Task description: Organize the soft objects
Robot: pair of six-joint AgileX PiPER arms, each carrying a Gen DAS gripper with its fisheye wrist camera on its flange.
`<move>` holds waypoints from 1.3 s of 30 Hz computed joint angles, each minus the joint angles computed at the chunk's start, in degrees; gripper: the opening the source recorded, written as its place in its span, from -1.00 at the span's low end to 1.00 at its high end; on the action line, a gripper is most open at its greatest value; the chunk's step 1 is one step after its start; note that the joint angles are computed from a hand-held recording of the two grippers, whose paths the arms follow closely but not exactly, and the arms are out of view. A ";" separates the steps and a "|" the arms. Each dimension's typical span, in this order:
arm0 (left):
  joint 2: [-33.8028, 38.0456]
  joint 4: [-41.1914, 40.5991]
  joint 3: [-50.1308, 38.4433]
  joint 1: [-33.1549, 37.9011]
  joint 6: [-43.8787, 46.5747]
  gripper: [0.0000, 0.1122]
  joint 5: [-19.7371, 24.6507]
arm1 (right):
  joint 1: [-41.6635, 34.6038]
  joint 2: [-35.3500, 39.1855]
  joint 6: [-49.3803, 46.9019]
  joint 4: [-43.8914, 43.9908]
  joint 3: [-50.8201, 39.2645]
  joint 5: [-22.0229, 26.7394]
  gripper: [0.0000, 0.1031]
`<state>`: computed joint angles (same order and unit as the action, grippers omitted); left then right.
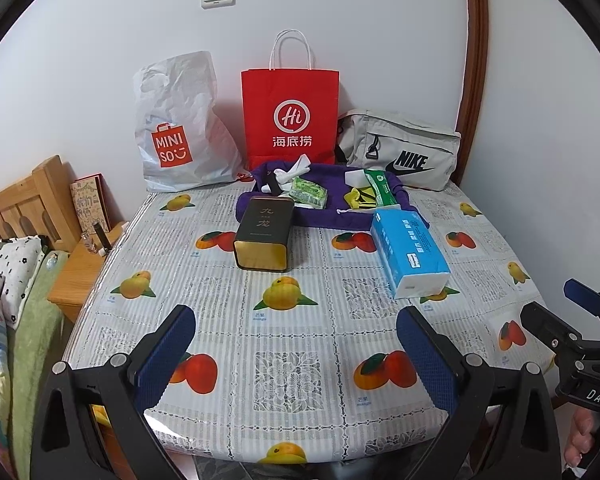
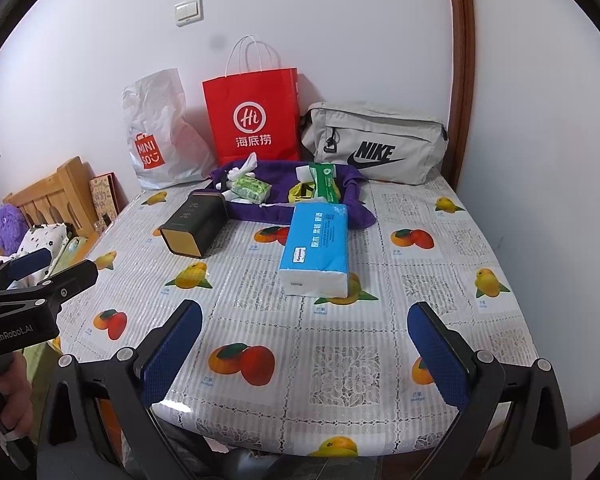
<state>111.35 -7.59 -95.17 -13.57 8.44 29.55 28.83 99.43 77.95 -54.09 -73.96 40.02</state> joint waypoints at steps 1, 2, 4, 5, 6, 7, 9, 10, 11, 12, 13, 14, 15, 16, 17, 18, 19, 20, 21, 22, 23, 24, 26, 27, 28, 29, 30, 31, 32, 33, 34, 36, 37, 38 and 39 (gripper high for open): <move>-0.04 -0.04 0.06 -0.01 0.02 0.81 0.01 | 0.09 0.02 0.11 -0.10 -0.01 0.09 0.97; -0.06 -0.23 0.11 0.03 0.24 0.81 -0.03 | 0.09 0.02 0.11 -0.10 -0.01 0.09 0.97; -0.03 -0.17 0.05 0.06 0.18 0.81 -0.01 | 0.11 0.04 0.17 -0.15 -0.03 0.06 0.97; -0.16 -0.36 0.30 0.09 0.38 0.81 -0.16 | 0.13 0.03 0.20 -0.23 0.01 0.06 0.97; -0.18 -0.34 0.31 0.12 0.35 0.81 -0.15 | 0.19 0.03 0.24 -0.28 0.01 0.10 0.97; -0.17 -0.43 0.27 0.12 0.38 0.81 -0.10 | 0.26 0.04 0.31 -0.38 0.00 0.17 0.97; -0.26 -1.67 0.40 0.33 1.57 0.81 0.02 | 0.30 -0.01 0.35 -0.41 0.05 0.18 0.97; -0.17 -1.67 0.28 0.26 1.56 0.81 0.09 | 0.30 0.00 0.34 -0.40 0.06 0.17 0.97; -0.48 -1.45 0.69 0.27 1.27 0.81 -0.18 | 0.33 0.03 0.34 -0.40 0.02 0.25 0.97; -0.59 -1.31 0.84 0.25 1.09 0.81 -0.37 | 0.33 0.01 0.40 -0.46 0.07 0.19 0.97; -0.66 -1.38 0.92 0.24 1.15 0.81 -0.38 | 0.32 0.00 0.42 -0.44 0.11 0.07 0.97; -0.76 -1.28 1.05 0.22 0.99 0.81 -0.41 | 0.36 0.06 0.30 -0.26 -0.02 0.13 0.97; -0.81 -1.11 1.18 0.16 0.81 0.81 -0.60 | 0.36 0.13 0.24 -0.17 -0.15 0.13 0.97; -0.74 -0.96 1.09 0.15 0.69 0.81 -0.58 | 0.40 0.15 0.27 -0.22 -0.18 0.09 0.97; -0.71 -1.06 1.02 0.19 0.79 0.81 -0.46 | 0.44 0.19 0.16 -0.17 -0.25 0.13 0.97; -0.69 -0.96 1.01 0.17 0.64 0.81 -0.50 | 0.53 0.38 -0.10 0.03 -0.58 0.38 0.97; -0.88 -1.07 1.18 0.25 0.69 0.81 -0.52 | 0.57 0.49 -0.17 0.09 -0.74 0.46 0.97; -0.92 -1.16 1.20 0.31 0.79 0.81 -0.48 | 0.54 0.48 -0.16 0.09 -0.74 0.37 0.97; -0.88 -1.19 1.14 0.33 0.87 0.81 -0.41 | 0.54 0.48 -0.16 0.09 -0.74 0.37 0.97; -0.87 -1.36 1.14 0.38 1.08 0.81 -0.45 | 0.53 0.54 -0.12 0.06 -0.76 0.35 0.97; -0.82 -1.53 1.08 0.43 1.29 0.81 -0.43 | 0.55 0.60 -0.05 0.00 -0.78 0.37 0.97; -0.82 -1.53 1.08 0.43 1.29 0.81 -0.43 | 0.53 0.56 -0.08 0.01 -0.74 0.34 0.97; -0.75 -1.62 1.00 0.47 1.48 0.81 -0.37 | 0.47 0.55 -0.15 0.05 -0.69 0.22 0.97; -0.75 -1.62 1.00 0.47 1.48 0.81 -0.37 | 0.48 0.52 -0.18 0.10 -0.69 0.28 0.97; -0.75 -1.50 1.02 0.45 1.30 0.81 -0.41 | 0.45 0.49 -0.23 0.11 -0.66 0.20 0.97; -0.70 -1.49 0.91 0.46 1.37 0.81 -0.25 | 0.49 0.51 -0.25 0.11 -0.67 0.23 0.97; -0.70 -1.49 0.91 0.46 1.37 0.81 -0.25 | 0.48 0.51 -0.20 0.01 -0.68 0.27 0.97; -0.74 -1.62 0.92 0.49 1.45 0.81 -0.20 | 0.50 0.53 -0.14 -0.04 -0.68 0.31 0.97; -0.66 -1.72 0.87 0.47 1.53 0.81 -0.27 | 0.49 0.52 -0.11 -0.01 -0.68 0.25 0.97; -0.72 -1.82 0.97 0.50 1.61 0.81 -0.29 | 0.49 0.52 -0.11 -0.01 -0.68 0.25 0.97; -0.90 -1.71 1.32 0.50 1.48 0.81 -0.47 | 0.52 0.56 -0.13 0.06 -0.74 0.34 0.97; -0.88 -1.76 1.24 0.50 1.52 0.81 -0.33 | 0.47 0.68 -0.16 0.06 -0.83 0.32 0.97; -0.89 -2.00 1.37 0.59 1.83 0.81 -0.39 | 0.47 0.64 -0.17 0.10 -0.80 0.29 0.97; -1.00 -2.02 1.79 0.65 1.94 0.81 -0.76 | 0.44 0.70 -0.20 0.21 -0.83 0.27 0.97; -1.10 -1.19 2.01 0.51 1.17 0.81 -1.13 | 0.43 0.85 -0.12 0.21 -0.85 0.22 0.97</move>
<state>110.25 -8.78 -93.16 -13.06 9.61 28.42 29.26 100.28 77.83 -53.88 -74.80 40.24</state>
